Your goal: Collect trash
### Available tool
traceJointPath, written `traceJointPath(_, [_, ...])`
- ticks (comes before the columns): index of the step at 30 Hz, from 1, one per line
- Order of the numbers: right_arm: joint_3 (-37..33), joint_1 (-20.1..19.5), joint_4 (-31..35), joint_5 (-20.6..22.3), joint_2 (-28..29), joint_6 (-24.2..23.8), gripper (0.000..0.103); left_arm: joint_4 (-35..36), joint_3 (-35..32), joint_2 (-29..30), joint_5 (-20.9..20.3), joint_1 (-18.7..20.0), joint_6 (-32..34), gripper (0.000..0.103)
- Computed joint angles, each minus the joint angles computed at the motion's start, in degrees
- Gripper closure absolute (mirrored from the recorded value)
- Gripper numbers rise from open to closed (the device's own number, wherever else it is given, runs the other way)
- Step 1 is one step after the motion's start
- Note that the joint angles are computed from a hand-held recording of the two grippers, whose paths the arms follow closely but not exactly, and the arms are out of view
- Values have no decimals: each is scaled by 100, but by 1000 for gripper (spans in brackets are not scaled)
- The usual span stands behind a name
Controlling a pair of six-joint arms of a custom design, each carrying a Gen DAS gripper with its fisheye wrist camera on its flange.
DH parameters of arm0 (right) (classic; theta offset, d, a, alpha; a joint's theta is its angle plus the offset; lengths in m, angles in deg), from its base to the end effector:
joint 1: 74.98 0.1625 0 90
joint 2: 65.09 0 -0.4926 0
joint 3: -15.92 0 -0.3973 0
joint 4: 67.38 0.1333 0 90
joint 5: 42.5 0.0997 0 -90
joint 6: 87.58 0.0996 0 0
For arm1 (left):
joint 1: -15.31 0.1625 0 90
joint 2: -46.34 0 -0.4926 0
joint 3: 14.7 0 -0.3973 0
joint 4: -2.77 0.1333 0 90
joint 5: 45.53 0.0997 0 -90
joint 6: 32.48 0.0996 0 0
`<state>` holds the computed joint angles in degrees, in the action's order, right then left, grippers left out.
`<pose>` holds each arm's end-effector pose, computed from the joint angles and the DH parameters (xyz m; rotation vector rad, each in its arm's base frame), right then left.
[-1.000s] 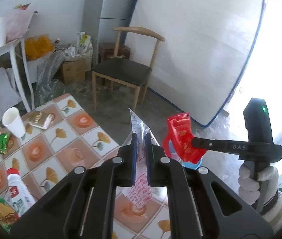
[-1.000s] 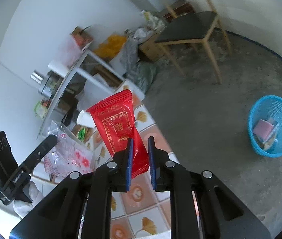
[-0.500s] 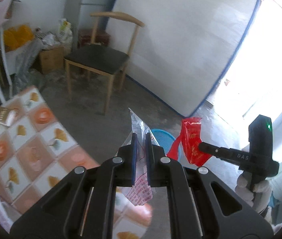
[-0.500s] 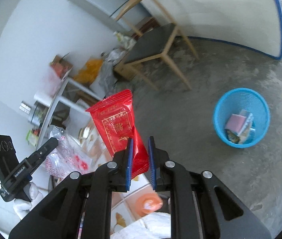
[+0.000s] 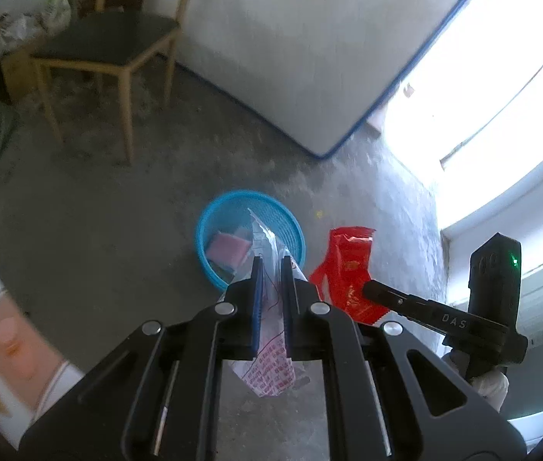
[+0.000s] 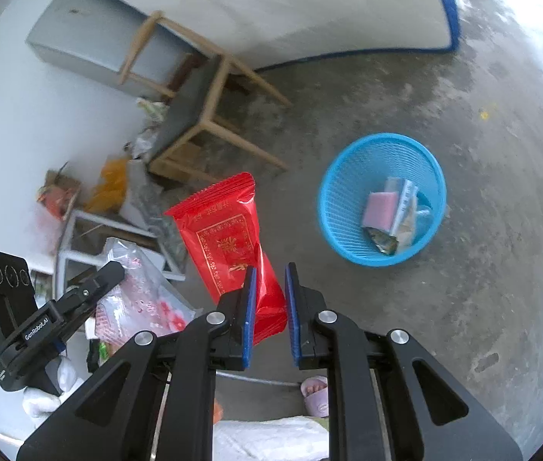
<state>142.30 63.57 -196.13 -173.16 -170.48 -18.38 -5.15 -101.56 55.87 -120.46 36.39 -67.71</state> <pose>0.3138 -0.1858 0.4536 -0.6649 -2.7406 1.1203 -0.5626 -0.3875 0.3645 0.8574 2.7769 -0.2291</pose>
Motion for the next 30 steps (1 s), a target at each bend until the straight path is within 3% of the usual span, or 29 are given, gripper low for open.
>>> traceJointPath(7, [374, -963, -493, 286, -226, -491, 88, -347, 6, 630, -277, 325, 163, 95])
traceJointPath(9, [456, -1271, -656, 273, -256, -675, 86, -616, -11, 838, -268, 402, 207, 89])
traceJointPath(11, [628, -1634, -997, 157, -317, -901, 82, -868, -24, 1048, -253, 465, 175, 65])
traceJointPath(12, [745, -1889, -1196, 165, -363, -1114, 67, -972, -51, 1130, -267, 492, 194, 62])
traceJointPath(13, [825, -2064, -1229, 148, -408, -1175, 60, -999, -76, 1202, -246, 495, 194, 59])
traceJointPath(16, [1014, -2375, -1233, 152, -530, -1244, 60, -1045, -223, 1278, -512, 530, 170, 58])
traceJointPath(23, [1217, -2246, -1234, -178, -717, -1143, 60, -1011, -406, 947, -472, 486, 234, 58])
traceJointPath(28, [1033, -1575, -907, -785, -539, -923, 60, -902, -266, 301, -57, 269, 99, 47])
traceJointPath(30, [958, -1268, -981, -840, -308, -1121, 60, -792, -130, -27, 88, 162, 48, 44])
